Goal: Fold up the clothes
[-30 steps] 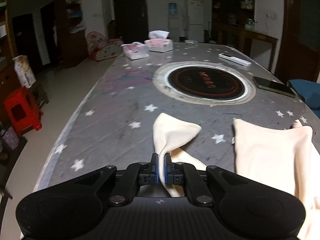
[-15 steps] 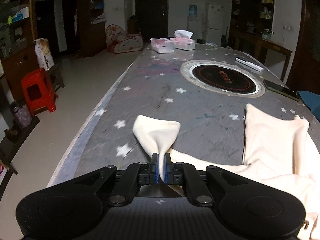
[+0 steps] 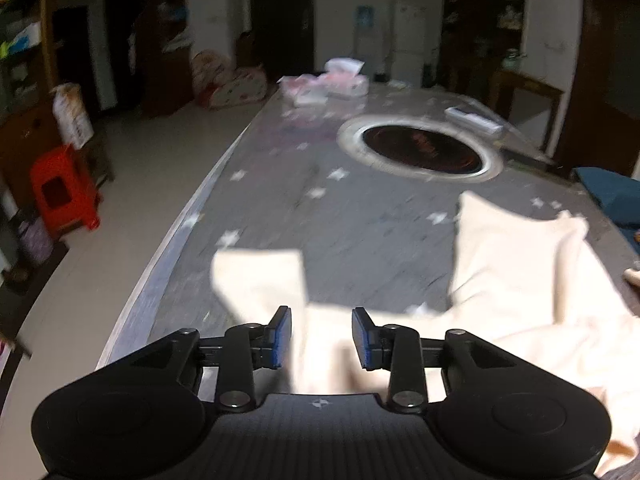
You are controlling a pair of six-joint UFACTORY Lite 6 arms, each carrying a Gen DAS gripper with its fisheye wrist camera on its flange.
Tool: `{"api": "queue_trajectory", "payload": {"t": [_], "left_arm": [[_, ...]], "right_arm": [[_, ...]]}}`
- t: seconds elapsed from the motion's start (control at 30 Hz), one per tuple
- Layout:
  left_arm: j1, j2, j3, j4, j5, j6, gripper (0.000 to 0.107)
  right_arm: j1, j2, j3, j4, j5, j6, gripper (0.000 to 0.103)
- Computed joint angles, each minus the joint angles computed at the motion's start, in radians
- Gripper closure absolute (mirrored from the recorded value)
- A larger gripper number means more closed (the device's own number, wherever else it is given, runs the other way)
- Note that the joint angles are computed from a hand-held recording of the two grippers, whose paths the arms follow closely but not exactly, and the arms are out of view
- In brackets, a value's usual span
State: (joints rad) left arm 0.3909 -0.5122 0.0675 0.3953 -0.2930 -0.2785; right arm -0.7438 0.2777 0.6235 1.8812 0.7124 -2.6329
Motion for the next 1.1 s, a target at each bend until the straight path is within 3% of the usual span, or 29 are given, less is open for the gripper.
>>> {"api": "queue_trajectory", "payload": {"t": [0.23, 0.5, 0.63, 0.7, 0.87, 0.97, 1.03, 1.1], "left_arm": [[-0.264, 0.274, 0.193, -0.415, -0.074, 0.311, 0.071], [-0.399, 0.663, 0.468, -0.54, -0.099, 0.387, 0.071], [-0.435, 0.789, 0.59, -0.523, -0.099, 0.368, 0.065], [-0.467, 0.86, 0.659, -0.617, -0.115, 0.459, 0.061], [-0.492, 1.015, 0.821, -0.748, -0.106, 0.588, 0.059], [-0.488, 1.056, 0.869, -0.724, -0.1, 0.569, 0.059], [-0.482, 1.073, 0.891, -0.679, -0.096, 0.532, 0.065], [-0.472, 1.072, 0.886, -0.557, -0.099, 0.444, 0.088]], "right_arm": [[0.049, -0.026, 0.057, -0.131, 0.007, 0.129, 0.075], [0.247, 0.082, 0.184, -0.191, -0.041, 0.25, 0.075], [0.329, 0.162, 0.263, -0.2, -0.071, 0.295, 0.076], [0.369, 0.203, 0.305, -0.194, -0.093, 0.308, 0.076], [0.444, 0.29, 0.412, -0.22, -0.127, 0.382, 0.077], [0.476, 0.328, 0.465, -0.228, -0.145, 0.406, 0.077], [0.493, 0.356, 0.503, -0.248, -0.156, 0.438, 0.077], [0.508, 0.38, 0.531, -0.253, -0.167, 0.453, 0.077]]}}
